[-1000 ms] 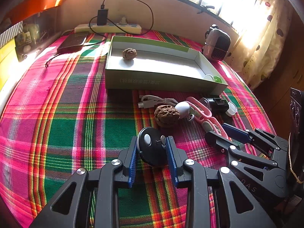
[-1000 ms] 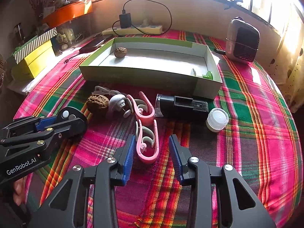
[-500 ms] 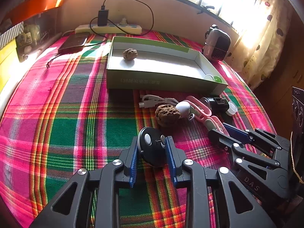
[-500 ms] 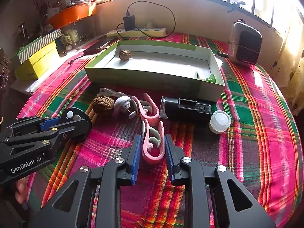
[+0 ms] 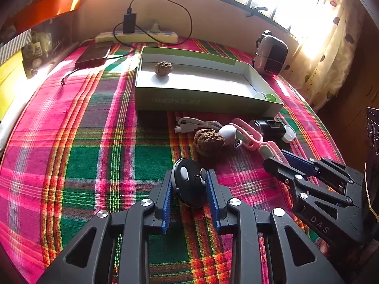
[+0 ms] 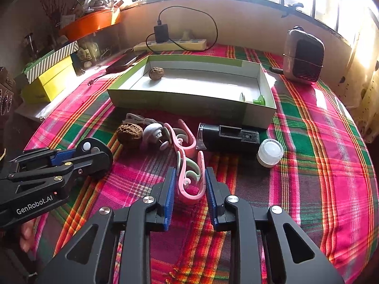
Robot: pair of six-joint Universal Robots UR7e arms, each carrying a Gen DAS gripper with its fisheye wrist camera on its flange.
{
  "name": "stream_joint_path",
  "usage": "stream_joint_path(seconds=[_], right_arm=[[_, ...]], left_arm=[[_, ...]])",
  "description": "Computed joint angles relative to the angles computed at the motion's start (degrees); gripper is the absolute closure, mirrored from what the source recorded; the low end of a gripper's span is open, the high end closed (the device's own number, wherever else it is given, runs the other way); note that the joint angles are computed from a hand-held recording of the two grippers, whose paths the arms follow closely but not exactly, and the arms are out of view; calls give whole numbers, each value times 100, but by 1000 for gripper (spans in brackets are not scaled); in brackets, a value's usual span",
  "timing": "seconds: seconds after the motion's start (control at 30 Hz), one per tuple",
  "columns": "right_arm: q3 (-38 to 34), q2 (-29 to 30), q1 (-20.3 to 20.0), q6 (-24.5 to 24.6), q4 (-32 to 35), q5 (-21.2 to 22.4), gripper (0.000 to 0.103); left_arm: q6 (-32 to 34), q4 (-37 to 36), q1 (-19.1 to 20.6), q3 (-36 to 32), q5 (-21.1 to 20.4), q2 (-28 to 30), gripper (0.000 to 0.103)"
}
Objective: Organize objects
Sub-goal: 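Grasp the pink earphone hook with the right gripper while the left gripper holds the puck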
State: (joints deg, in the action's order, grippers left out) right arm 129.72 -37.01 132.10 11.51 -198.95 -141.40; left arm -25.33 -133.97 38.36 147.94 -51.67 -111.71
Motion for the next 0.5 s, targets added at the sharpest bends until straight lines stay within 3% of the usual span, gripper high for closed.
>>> stream_joint_path(seconds=[0.5], right_arm=[[51,-148,87,-162,-190,-89,78]], left_arm=[[-185,339,-402,-62,223,-170,78]])
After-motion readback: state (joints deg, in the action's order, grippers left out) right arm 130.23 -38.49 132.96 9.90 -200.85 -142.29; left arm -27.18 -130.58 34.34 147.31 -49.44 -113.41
